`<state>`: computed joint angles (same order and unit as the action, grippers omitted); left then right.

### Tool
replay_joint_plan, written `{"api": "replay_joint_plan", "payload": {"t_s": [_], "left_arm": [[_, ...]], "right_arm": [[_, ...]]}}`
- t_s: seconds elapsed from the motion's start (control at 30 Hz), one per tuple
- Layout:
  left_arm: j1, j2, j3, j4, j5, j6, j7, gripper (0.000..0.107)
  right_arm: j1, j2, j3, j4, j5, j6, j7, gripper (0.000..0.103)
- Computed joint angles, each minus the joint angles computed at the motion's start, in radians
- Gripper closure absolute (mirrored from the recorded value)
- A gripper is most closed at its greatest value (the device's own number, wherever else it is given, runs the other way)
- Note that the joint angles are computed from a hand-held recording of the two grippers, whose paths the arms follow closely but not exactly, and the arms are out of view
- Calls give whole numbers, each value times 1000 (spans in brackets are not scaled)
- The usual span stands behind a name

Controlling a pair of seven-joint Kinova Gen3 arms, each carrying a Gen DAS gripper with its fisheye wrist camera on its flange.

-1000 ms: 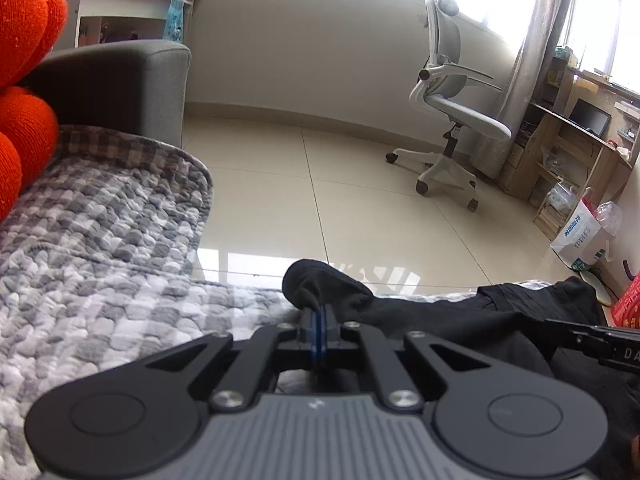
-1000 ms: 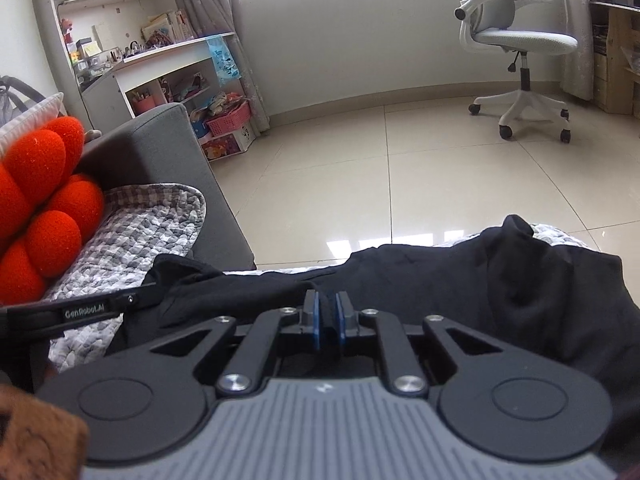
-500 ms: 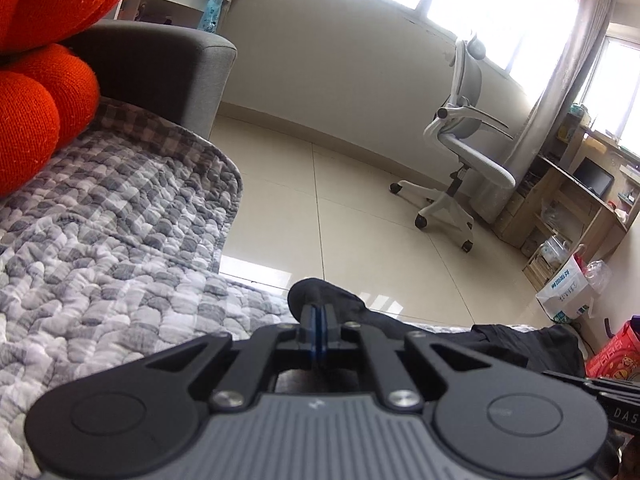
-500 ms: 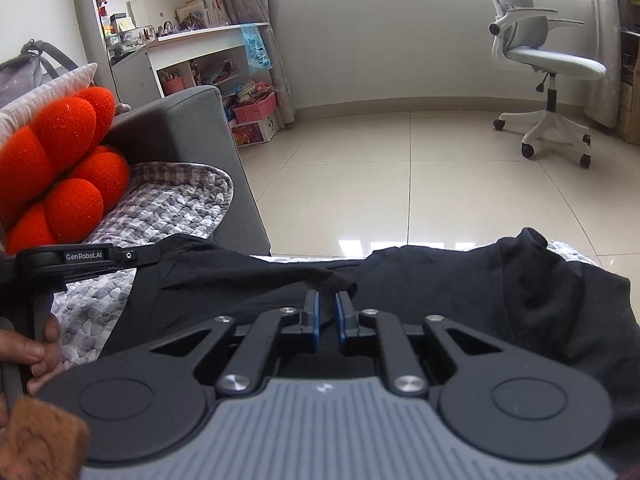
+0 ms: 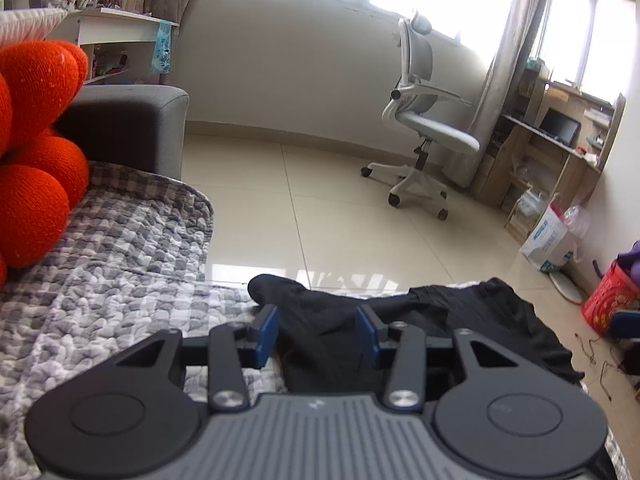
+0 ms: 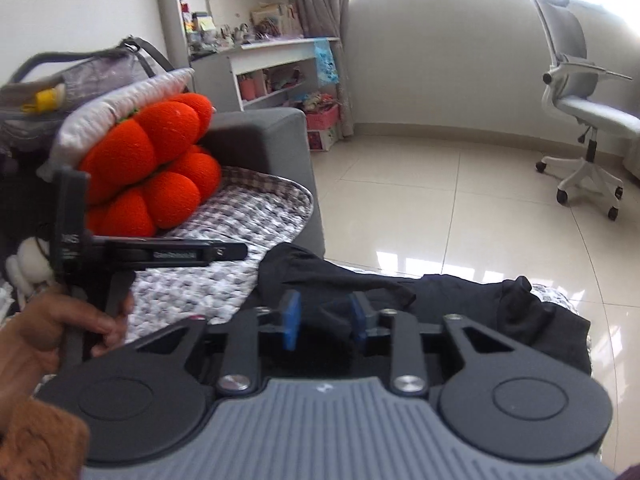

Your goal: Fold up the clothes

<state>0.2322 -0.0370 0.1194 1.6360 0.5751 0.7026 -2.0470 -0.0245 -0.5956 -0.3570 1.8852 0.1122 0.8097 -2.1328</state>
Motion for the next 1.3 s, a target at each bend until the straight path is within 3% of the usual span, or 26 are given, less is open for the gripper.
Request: {"api": "replay_joint_plan", "payload": {"t_s": [0.13,0.27,0.4,0.53,0.73,0.97,1.03,1.1,1.2,1.3], "left_arm": [[-2,-126,-27,47,-23,93,65,64],[-6,-272,-40,117,-93,175,181,63],[17,-397,-28,190,-151,182,233,64],[60,-457,-13,255,-190,172,257,64],[109,-448,-11,313,-225,144,228,64],[93,-407,73,332,-294,122,287,66],[76,-400,120,332,-338,127,327,74],[48,-391,173,324,-395,150,390,97],[70,-397,166,332,-422,142,404,107],[83,-408,153,336,-434,146,415,107]], "right_arm": [[-3,-158,-55,-23,-84,99,-70,41],[21,-252,-139,-51,-165,220,-117,40],[51,-309,-254,-52,-263,310,-154,40],[80,-326,-402,-30,-377,332,-170,41],[188,-352,-528,-50,-468,406,-170,66],[268,-427,-528,-58,-523,469,-114,91],[279,-443,-514,-57,-540,477,-100,93],[285,-456,-501,-57,-556,482,-87,98],[273,-477,-460,-41,-596,465,-88,103],[262,-482,-448,-42,-612,454,-79,103]]}}
